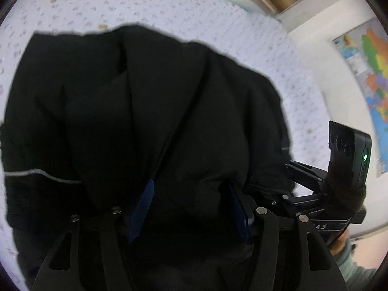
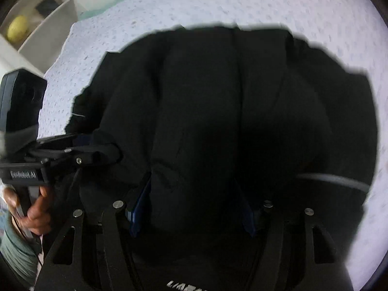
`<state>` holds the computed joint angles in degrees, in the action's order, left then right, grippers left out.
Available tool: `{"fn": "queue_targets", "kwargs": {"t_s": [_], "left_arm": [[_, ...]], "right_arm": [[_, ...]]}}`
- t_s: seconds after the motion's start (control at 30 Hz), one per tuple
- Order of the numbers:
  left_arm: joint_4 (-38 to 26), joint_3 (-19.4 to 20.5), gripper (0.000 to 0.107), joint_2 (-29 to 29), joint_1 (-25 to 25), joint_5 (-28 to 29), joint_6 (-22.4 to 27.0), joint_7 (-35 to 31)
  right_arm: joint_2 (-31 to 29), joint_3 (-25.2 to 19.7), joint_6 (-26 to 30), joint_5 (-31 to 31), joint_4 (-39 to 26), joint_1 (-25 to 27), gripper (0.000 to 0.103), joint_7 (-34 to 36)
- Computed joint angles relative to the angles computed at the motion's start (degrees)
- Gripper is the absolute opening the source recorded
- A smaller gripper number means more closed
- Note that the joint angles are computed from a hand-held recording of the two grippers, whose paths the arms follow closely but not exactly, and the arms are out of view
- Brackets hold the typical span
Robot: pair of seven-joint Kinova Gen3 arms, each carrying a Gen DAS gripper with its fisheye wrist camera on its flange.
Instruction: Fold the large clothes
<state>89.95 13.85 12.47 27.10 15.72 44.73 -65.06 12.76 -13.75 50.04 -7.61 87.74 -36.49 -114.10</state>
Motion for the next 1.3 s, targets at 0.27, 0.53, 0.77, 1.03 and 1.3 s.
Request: {"fn": "queue_targets", "kwargs": {"t_s": [0.27,0.53,0.77,1.03,1.3], "left_arm": [[2.74,-13.87,0.062,0.13,20.17,-18.06,-6.26,17.77],[12.7,0.82,0.062,-11.58,11.67,-29.36,-16.11,31.55],[10.33,8.45,0.061,-7.95,8.11,-32.63,-8.85,36.54],[6.43,2.14,0.062,-4.67,18.24,-36.16,-2.27,38.65],[8.88,12.4,0.062,-16.82,20.5,-46.57,8.67,47.27]], "right_arm": [[-2.3,10.71,-9.1,16.52,7.79,-17.94,0.069,-13.69],[-13.39,-3.18,-15.88,23.19,15.8,-7.01,0.069,-24.6],[-10.55,-9.48,-5.47,29.44,11.72,-7.91,0.066,-31.56],[-10.41,-5.22,-8.07,27.01,15.27,-11.53,0.065,-34.43],[-24.64,-13.92,3.32,27.79,19.4,-8.95,0.066,-40.75]]}}
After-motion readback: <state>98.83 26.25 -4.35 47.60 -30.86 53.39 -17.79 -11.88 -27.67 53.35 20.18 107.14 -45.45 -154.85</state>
